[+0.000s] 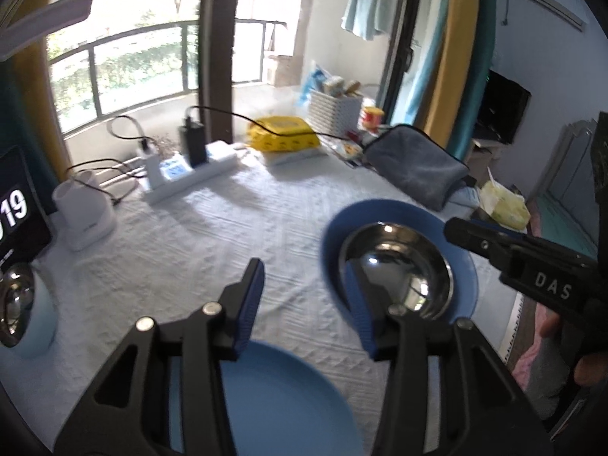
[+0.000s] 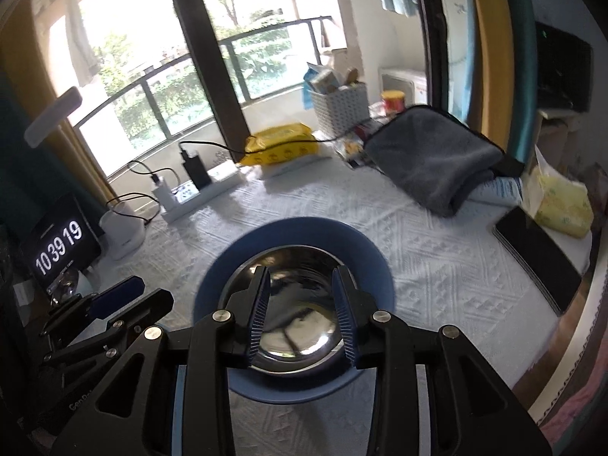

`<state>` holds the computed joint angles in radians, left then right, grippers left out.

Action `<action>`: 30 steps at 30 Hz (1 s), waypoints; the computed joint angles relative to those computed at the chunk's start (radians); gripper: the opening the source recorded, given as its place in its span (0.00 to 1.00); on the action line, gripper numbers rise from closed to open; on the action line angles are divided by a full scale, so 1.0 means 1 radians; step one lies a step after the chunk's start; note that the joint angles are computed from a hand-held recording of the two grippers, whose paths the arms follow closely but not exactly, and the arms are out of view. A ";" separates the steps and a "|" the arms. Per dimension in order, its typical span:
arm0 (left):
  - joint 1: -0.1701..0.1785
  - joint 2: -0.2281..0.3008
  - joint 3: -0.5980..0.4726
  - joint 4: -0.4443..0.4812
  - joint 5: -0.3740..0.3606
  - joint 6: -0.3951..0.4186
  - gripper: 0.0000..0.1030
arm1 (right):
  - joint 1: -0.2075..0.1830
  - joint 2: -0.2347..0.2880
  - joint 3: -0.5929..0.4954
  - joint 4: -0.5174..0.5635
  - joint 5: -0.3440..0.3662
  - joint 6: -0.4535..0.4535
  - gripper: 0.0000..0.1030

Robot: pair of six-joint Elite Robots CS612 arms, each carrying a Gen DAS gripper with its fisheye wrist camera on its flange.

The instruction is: Organize plates and bowls

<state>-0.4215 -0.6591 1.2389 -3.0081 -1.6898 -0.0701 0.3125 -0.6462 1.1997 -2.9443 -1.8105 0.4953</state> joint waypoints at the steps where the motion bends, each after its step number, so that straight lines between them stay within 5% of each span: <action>1: 0.002 -0.002 0.005 -0.008 0.007 -0.004 0.46 | 0.003 0.004 -0.010 0.001 0.004 -0.007 0.35; 23: 0.079 -0.041 0.087 -0.088 0.079 -0.100 0.51 | 0.048 0.090 -0.200 0.076 0.088 -0.109 0.35; 30: 0.109 -0.038 0.096 -0.076 0.087 -0.148 0.63 | 0.058 0.118 -0.254 0.112 0.109 -0.126 0.35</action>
